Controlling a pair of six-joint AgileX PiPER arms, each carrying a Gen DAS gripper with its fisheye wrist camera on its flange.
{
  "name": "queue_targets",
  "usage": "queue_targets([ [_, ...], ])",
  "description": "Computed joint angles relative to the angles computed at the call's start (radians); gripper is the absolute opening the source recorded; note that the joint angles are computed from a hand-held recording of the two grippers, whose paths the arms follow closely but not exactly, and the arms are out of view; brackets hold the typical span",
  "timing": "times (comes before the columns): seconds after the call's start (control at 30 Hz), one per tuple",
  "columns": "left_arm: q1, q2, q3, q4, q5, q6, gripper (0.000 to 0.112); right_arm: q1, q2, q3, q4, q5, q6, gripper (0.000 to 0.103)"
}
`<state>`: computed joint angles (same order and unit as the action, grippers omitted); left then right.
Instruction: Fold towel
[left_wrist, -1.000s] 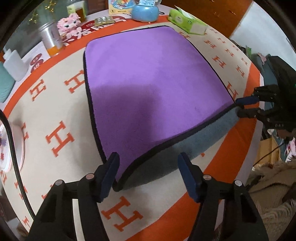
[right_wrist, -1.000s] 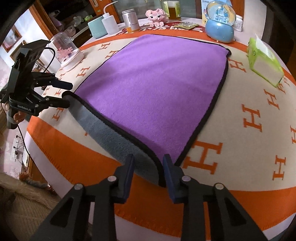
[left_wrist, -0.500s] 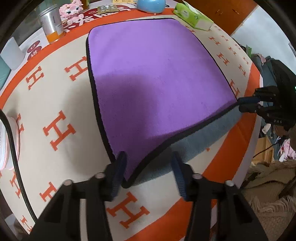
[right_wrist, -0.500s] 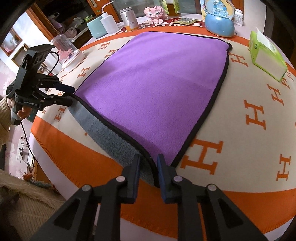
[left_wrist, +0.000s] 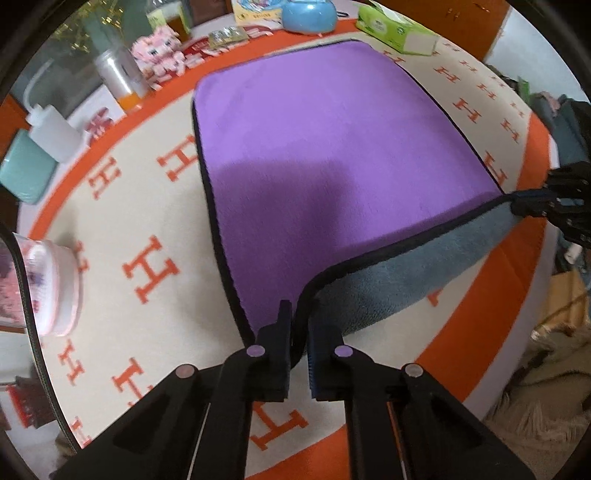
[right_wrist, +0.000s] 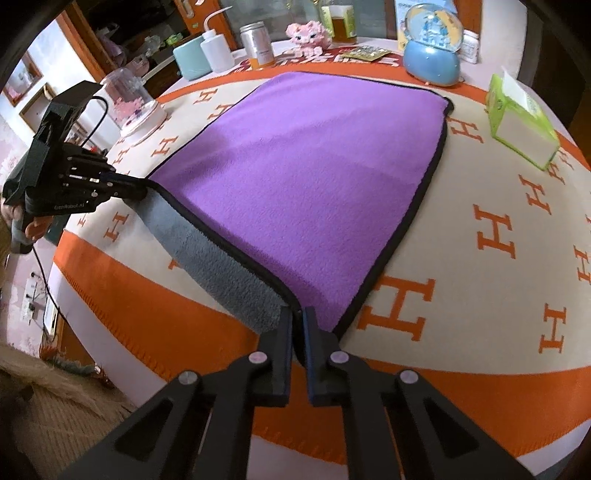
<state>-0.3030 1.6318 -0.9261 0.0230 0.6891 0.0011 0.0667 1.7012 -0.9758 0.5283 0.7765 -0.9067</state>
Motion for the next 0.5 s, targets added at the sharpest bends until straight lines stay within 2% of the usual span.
queue_targets([
  [0.17, -0.067, -0.001, -0.077, 0.183, 0.036, -0.229, 0.005, 0.0, -0.049, 0.003, 0.018, -0.043, 0.063, 0.004],
  [0.27, -0.081, 0.04, -0.176, 0.268, 0.073, -0.338, 0.005, 0.018, -0.051, -0.041, 0.013, -0.074, 0.127, 0.004],
  [0.37, -0.072, 0.106, -0.288, 0.319, 0.1, -0.396, 0.005, 0.024, 0.012, -0.166, -0.023, -0.077, 0.211, 0.004],
  [0.5, -0.041, 0.262, -0.53, 0.352, 0.158, -0.417, 0.005, 0.037, 0.137, -0.372, -0.083, -0.053, 0.328, 0.004],
])
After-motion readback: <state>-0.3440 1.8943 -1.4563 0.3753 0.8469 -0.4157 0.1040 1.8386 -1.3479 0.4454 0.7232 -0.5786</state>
